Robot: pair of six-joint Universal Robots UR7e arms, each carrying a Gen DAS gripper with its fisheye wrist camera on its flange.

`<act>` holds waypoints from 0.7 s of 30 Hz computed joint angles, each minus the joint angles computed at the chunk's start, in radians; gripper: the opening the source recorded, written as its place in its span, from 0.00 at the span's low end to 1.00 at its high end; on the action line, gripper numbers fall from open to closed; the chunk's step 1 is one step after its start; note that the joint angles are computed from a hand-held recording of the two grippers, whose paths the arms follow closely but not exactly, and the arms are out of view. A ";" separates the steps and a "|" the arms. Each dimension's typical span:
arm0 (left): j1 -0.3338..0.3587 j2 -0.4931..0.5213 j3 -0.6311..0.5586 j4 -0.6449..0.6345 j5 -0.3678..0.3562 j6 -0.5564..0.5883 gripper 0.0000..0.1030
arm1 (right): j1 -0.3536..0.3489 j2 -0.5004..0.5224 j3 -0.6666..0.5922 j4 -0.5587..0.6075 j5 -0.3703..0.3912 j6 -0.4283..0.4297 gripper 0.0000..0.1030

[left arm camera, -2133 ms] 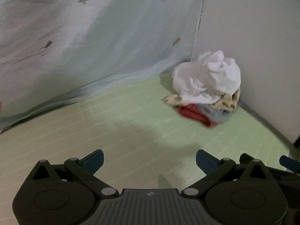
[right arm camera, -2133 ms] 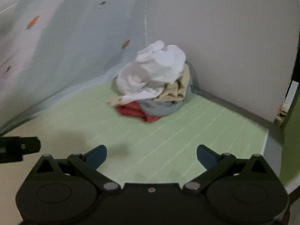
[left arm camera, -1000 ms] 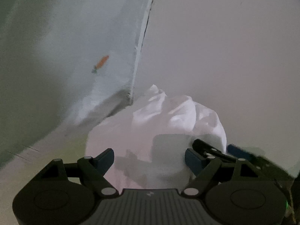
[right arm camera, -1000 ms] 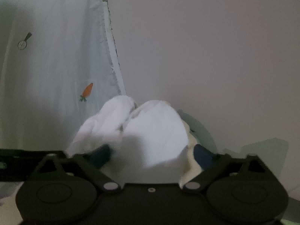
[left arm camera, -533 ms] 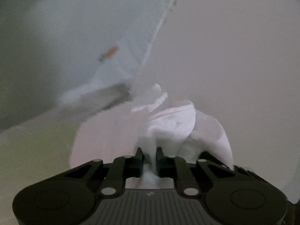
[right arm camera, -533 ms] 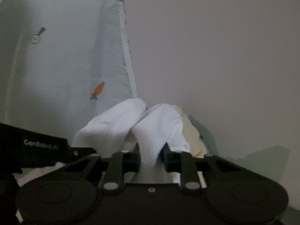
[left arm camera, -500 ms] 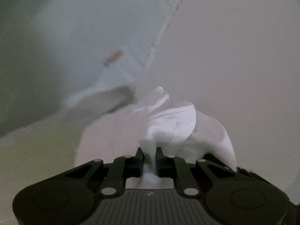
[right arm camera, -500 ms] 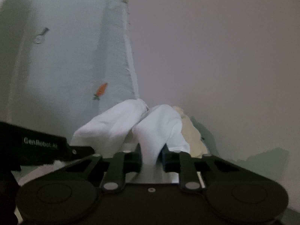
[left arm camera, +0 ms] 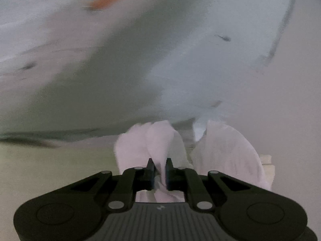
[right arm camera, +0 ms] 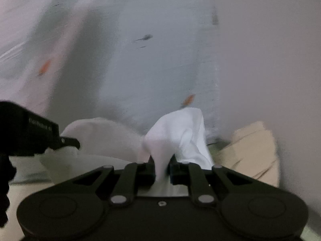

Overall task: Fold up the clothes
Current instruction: 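Lift the white shirt with both grippers and lay it on the open mat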

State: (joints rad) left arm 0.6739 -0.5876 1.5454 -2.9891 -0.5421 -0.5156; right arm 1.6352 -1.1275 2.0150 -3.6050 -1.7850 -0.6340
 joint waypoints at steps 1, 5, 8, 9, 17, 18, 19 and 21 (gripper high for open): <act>-0.011 -0.044 0.066 0.020 0.026 -0.055 0.10 | 0.010 -0.006 0.026 0.002 0.002 0.004 0.12; -0.059 -0.221 0.293 0.209 0.101 -0.330 0.10 | 0.051 -0.025 0.131 0.037 0.001 0.034 0.12; -0.098 -0.363 0.436 0.429 0.124 -0.580 0.10 | 0.100 -0.025 0.220 0.023 -0.015 0.025 0.12; -0.106 -0.399 0.471 0.493 0.125 -0.652 0.10 | 0.120 -0.023 0.248 0.016 -0.023 0.026 0.12; -0.258 -0.730 0.724 1.109 0.025 -1.261 0.10 | 0.285 0.032 0.367 0.021 -0.080 0.124 0.12; -0.273 -0.772 0.745 1.177 0.009 -1.299 0.10 | 0.304 0.043 0.382 0.022 -0.081 0.139 0.12; -0.288 -0.814 0.765 1.243 -0.008 -1.336 0.10 | 0.324 0.054 0.396 0.023 -0.081 0.153 0.12; -0.342 -0.882 0.790 1.417 -0.058 -1.430 0.10 | 0.359 0.075 0.418 0.031 -0.072 0.193 0.12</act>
